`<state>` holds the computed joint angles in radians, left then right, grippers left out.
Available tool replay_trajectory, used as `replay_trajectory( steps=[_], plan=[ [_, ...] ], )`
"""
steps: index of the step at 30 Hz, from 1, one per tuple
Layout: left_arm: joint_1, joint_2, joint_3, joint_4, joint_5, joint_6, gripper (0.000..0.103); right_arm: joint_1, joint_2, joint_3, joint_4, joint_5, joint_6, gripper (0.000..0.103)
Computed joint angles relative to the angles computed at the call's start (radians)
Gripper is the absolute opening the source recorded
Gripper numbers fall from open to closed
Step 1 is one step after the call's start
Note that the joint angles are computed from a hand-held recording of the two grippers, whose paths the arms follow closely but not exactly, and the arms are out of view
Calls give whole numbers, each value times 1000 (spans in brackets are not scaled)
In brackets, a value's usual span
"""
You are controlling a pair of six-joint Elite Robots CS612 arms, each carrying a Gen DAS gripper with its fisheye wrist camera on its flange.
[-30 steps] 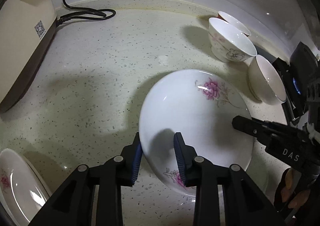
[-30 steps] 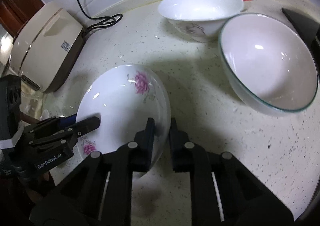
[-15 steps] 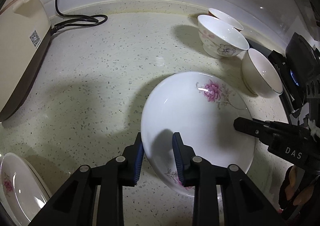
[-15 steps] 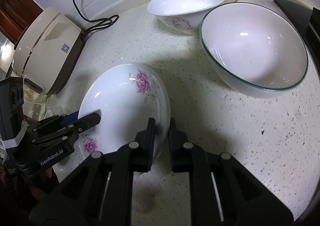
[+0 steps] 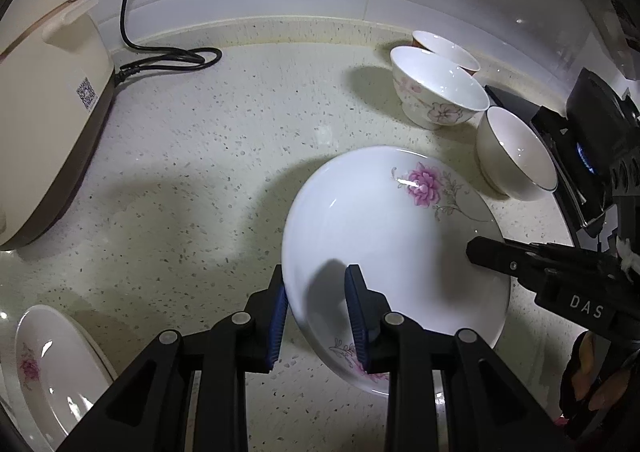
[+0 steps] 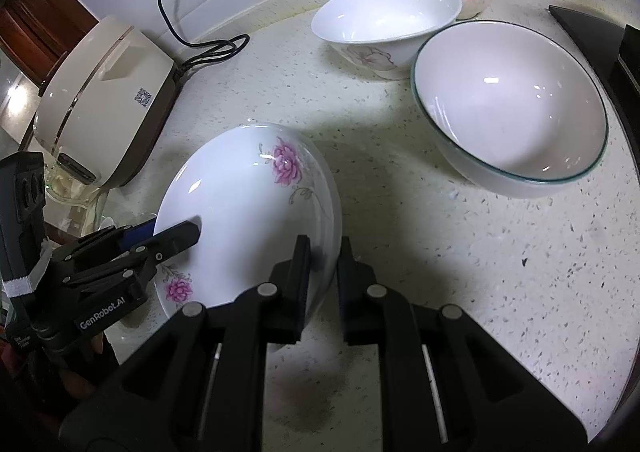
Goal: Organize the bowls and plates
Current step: 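Lift the pink-flower plate and carry it toward the rice cooker with both tools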
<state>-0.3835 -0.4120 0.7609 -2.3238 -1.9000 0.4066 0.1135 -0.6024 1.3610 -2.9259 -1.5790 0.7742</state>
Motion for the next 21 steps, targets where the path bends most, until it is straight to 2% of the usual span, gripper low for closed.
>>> replay_trajectory(
  steps=[21],
  plan=[
    [25,-30,54,-110,0,-38,30,15,9,-39,-11,16,-52,16]
  ],
)
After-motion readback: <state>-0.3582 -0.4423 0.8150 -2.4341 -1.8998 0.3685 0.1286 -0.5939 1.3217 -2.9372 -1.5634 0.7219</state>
